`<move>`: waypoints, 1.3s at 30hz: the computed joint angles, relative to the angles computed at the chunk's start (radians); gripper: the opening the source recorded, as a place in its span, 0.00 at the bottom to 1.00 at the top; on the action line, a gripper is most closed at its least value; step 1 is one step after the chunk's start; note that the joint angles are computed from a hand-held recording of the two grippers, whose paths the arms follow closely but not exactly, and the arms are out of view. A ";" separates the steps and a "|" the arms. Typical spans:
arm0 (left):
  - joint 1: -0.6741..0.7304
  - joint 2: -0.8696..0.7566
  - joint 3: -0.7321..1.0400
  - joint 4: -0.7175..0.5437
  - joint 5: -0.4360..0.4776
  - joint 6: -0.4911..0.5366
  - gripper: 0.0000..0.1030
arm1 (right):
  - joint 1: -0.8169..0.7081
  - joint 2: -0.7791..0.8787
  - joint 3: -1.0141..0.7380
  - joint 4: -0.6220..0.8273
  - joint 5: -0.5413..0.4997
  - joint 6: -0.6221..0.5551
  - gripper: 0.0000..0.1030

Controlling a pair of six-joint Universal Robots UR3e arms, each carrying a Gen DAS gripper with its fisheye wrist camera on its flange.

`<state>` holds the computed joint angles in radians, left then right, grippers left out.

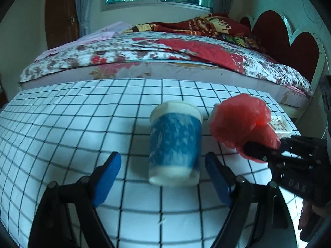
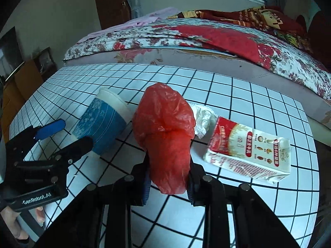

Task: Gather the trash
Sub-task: 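Grasp the blue-patterned paper cup with the left tool, then carry the cup and red bag over the black bucket with both tools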

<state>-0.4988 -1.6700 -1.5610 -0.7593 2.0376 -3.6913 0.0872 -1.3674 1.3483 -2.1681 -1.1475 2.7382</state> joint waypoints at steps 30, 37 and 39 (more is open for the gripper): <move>-0.270 0.018 0.116 -0.214 0.225 -0.108 0.54 | -0.257 -0.486 0.391 0.091 0.220 -0.137 0.28; -0.403 0.002 0.168 -0.318 0.297 -0.241 0.54 | -0.575 -0.767 0.456 0.473 0.372 -0.392 0.28; -0.443 -0.018 0.204 -0.359 0.315 -0.278 0.54 | -0.692 -0.831 0.423 0.667 0.420 -0.526 0.28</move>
<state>-0.9415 -1.6875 -1.3573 -1.1187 2.3529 -3.9690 -0.6045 -2.1979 1.7710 -1.5006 -0.7272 2.2126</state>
